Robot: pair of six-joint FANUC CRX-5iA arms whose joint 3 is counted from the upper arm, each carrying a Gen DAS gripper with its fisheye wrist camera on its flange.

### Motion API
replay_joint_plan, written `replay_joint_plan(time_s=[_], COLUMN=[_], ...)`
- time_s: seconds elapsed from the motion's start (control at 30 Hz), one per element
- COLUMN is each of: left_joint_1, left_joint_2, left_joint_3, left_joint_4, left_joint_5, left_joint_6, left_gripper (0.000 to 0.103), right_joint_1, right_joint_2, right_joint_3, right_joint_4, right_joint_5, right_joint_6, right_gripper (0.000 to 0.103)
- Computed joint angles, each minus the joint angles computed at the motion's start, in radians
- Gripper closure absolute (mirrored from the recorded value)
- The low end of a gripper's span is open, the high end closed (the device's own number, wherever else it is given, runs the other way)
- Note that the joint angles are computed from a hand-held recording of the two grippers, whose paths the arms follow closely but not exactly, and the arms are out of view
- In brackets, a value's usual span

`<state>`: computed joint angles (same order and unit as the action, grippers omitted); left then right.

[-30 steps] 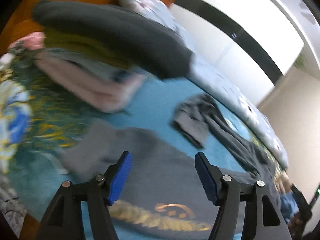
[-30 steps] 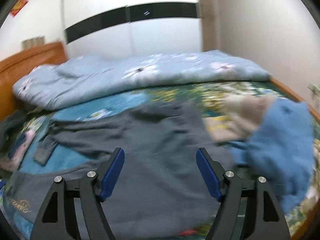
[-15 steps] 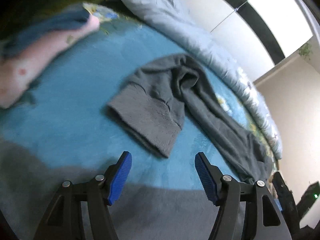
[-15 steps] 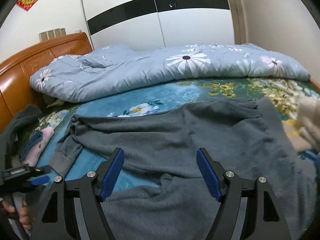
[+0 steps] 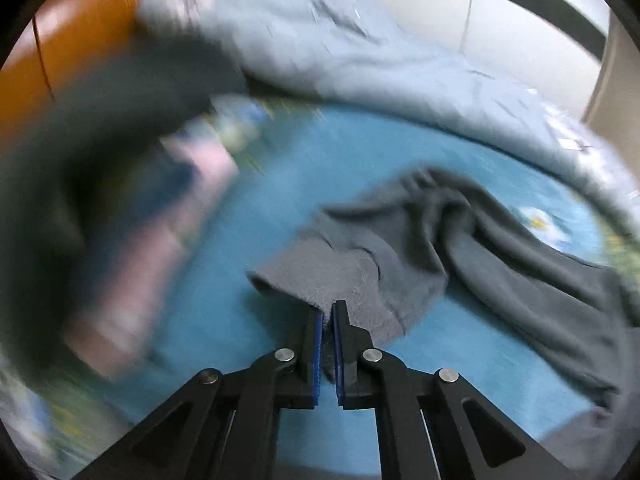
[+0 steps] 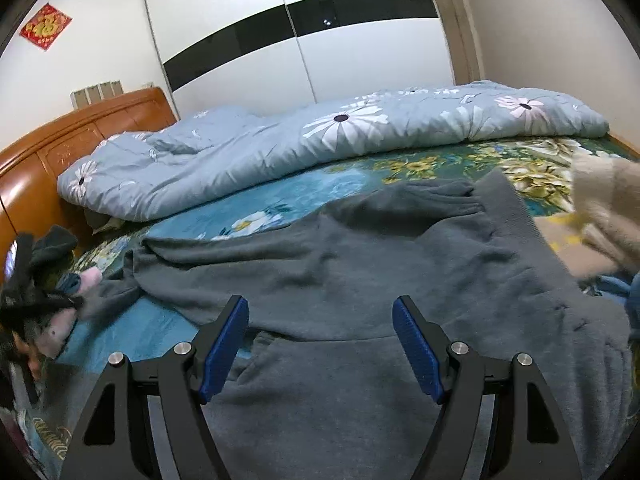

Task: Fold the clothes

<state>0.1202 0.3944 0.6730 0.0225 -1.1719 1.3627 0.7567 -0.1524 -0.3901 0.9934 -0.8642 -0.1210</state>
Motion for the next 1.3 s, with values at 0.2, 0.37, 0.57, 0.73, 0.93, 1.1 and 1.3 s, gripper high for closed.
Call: replay_joint_plan(time_s=[0.2, 0.37, 0.57, 0.73, 0.93, 1.1, 1.3], left_joint_1=[-0.148, -0.277, -0.204, -0.130, 0.060, 0.229, 0.389], left_joint_2=[0.030, 0.117, 0.206, 0.117, -0.100, -0.309, -0.440], left_joint_3=[0.165, 0.216, 0.353, 0.234, -0.090, -0.420, -0.686], left_joint_4=[-0.540, -0.922, -0.653, -0.367, 0.150, 0.411, 0.531], left_joint_5=[0.044, 0.019, -0.126, -0.122, -0.069, -0.014, 0.047], left_joint_6=[0.023, 0.015, -0.014, -0.054, -0.218, -0.356, -0.350], left_gripper=[0.097, 0.095, 0.093, 0.077, 0.054, 0.041, 0.039], right_joint_1=[0.000, 0.001, -0.003, -0.004, 0.025, 0.149, 0.246], right_joint_2=[-0.001, 0.001, -0.002, 0.000, -0.047, -0.167, -0.301], right_joint_3=[0.000, 0.000, -0.008, -0.007, -0.034, -0.105, -0.148], right_joint_4=[-0.018, -0.022, -0.015, -0.009, 0.033, 0.047, -0.084], right_joint_5=[0.002, 0.003, 0.010, 0.014, -0.027, -0.227, -0.485], right_joint_6=[0.003, 0.007, 0.000, -0.002, -0.060, -0.067, -0.070], right_gripper=[0.027, 0.027, 0.027, 0.027, 0.027, 0.027, 0.027])
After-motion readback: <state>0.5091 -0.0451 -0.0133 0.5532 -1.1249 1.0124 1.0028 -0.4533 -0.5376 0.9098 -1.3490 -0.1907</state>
